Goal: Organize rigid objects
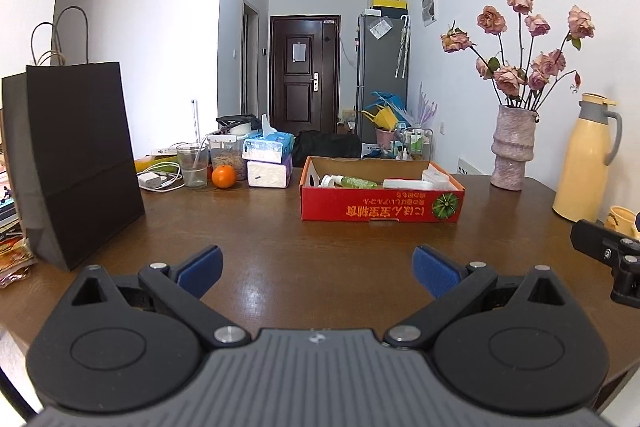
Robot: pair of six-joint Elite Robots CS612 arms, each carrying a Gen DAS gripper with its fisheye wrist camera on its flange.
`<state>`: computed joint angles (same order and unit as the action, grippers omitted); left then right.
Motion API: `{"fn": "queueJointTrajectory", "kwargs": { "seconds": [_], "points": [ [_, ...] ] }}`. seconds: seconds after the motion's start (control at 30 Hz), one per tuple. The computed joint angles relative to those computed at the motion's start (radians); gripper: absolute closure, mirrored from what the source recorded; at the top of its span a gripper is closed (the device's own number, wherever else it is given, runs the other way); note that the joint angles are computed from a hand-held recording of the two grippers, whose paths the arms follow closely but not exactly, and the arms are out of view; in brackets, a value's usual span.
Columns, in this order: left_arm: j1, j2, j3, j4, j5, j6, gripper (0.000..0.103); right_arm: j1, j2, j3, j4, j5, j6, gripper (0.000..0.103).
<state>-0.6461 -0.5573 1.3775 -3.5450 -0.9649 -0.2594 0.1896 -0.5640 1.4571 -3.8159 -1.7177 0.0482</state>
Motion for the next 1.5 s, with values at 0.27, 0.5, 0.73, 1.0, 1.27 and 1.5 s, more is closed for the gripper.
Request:
{"fn": "queueJointTrajectory", "kwargs": {
  "seconds": [0.27,0.5,0.73,1.0,1.27,1.5],
  "points": [
    [-0.018,-0.021,0.057,-0.064,0.017,0.012,0.0,0.007,-0.02,0.054,-0.063,0.0,-0.015,0.0],
    [-0.024,-0.025,0.071,-0.084,0.021,0.019,0.0,0.008,-0.026,0.07,-0.077,0.001,-0.016,0.0],
    [-0.026,-0.029,0.079,-0.084,0.018,0.016,0.0,0.007,-0.025,0.071,-0.067,-0.003,-0.019,0.0],
    [-0.026,-0.029,0.079,-0.083,0.018,0.015,0.0,0.009,-0.024,0.066,-0.057,-0.007,-0.02,0.0],
    [-0.026,-0.029,0.079,-0.082,0.017,0.014,0.0,0.008,-0.022,0.061,-0.048,-0.008,-0.02,0.0],
    [-0.02,-0.027,0.079,-0.07,0.002,0.005,0.0,0.006,-0.018,0.054,-0.03,-0.01,-0.022,0.0]
  ]
}}
